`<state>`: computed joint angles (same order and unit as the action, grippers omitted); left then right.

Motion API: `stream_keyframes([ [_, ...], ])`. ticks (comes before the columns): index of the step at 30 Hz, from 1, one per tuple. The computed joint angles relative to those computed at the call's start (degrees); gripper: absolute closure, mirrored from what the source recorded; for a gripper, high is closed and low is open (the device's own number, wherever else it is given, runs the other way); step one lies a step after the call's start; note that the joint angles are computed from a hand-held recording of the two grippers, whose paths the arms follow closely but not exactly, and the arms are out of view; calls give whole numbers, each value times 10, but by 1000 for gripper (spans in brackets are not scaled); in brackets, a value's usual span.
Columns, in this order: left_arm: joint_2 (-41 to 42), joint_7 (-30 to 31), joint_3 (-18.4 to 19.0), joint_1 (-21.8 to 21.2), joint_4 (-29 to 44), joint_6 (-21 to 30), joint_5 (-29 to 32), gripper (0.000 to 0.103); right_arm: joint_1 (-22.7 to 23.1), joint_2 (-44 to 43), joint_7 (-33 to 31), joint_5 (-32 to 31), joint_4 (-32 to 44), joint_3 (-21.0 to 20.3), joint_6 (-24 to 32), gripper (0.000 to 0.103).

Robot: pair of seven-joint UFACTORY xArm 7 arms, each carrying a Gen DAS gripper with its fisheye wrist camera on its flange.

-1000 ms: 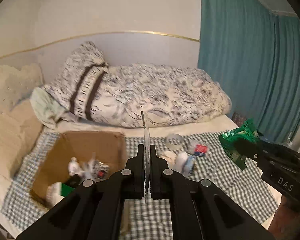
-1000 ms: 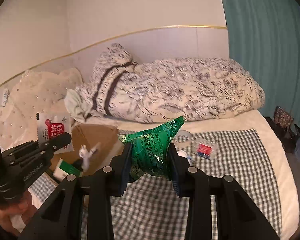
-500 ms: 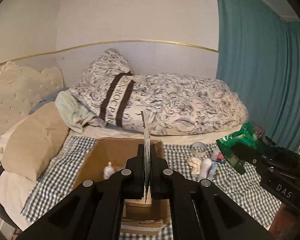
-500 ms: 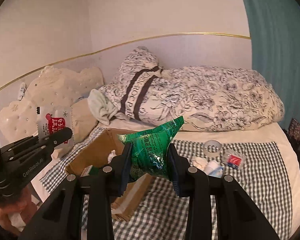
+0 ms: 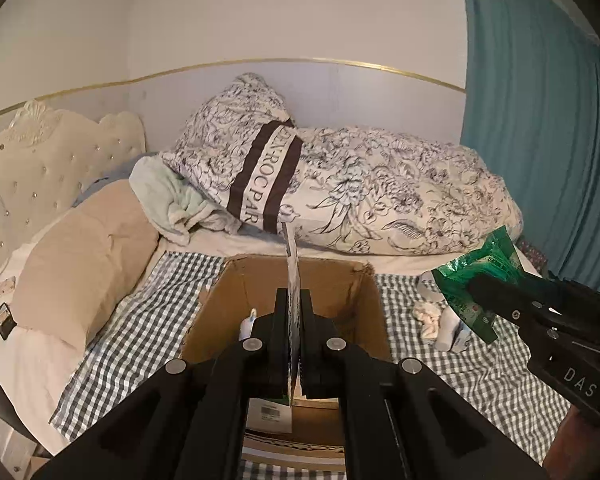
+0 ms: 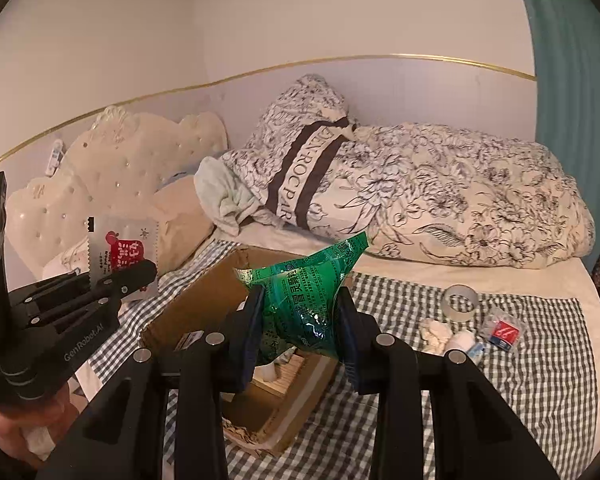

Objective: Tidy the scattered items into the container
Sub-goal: 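Lift the sachet and green snack bag and carry both over the cardboard box, then open both tools to drop the sachet and green snack bag into the box, then move both tools back toward the remaining items on the cloth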

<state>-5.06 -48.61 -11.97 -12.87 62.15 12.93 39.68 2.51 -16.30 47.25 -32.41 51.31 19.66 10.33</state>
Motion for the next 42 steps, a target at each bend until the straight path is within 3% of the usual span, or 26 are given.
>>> stream_keyframes([
  [4, 27, 41, 14, -5, 8, 4, -43, 100, 7, 49, 1, -21, 36, 3, 10, 69],
  [12, 82, 128, 43, -25, 23, 14, -135, 100, 70, 133, -8, -45, 92, -41, 27, 69],
  [22, 127, 200, 65, -40, 46, 20, -208, 98, 144, 225, -55, -14, 155, -102, 49, 69],
  [25, 132, 199, 71, -42, 49, 19, -213, 84, 164, 243, -68, -2, 166, -121, 53, 68],
  [27, 132, 212, 69, -38, 46, 10, -236, 48, 173, 253, -84, 18, 169, -129, 54, 68],
  [29, 128, 215, 70, -37, 38, -8, -247, 44, 183, 260, -91, 25, 171, -138, 56, 68],
  [35, 119, 164, 88, -47, 40, -14, -207, 44, 201, 270, -103, 32, 175, -155, 66, 67],
  [38, 111, 151, 87, -43, 39, -19, -201, 44, 206, 262, -96, 20, 169, -161, 61, 61],
  [40, 104, 146, 85, -39, 38, -20, -203, 44, 211, 253, -76, -5, 163, -167, 51, 42],
  [42, 96, 136, 83, -37, 35, -22, -200, 44, 216, 240, -43, -46, 155, -174, 39, 34],
])
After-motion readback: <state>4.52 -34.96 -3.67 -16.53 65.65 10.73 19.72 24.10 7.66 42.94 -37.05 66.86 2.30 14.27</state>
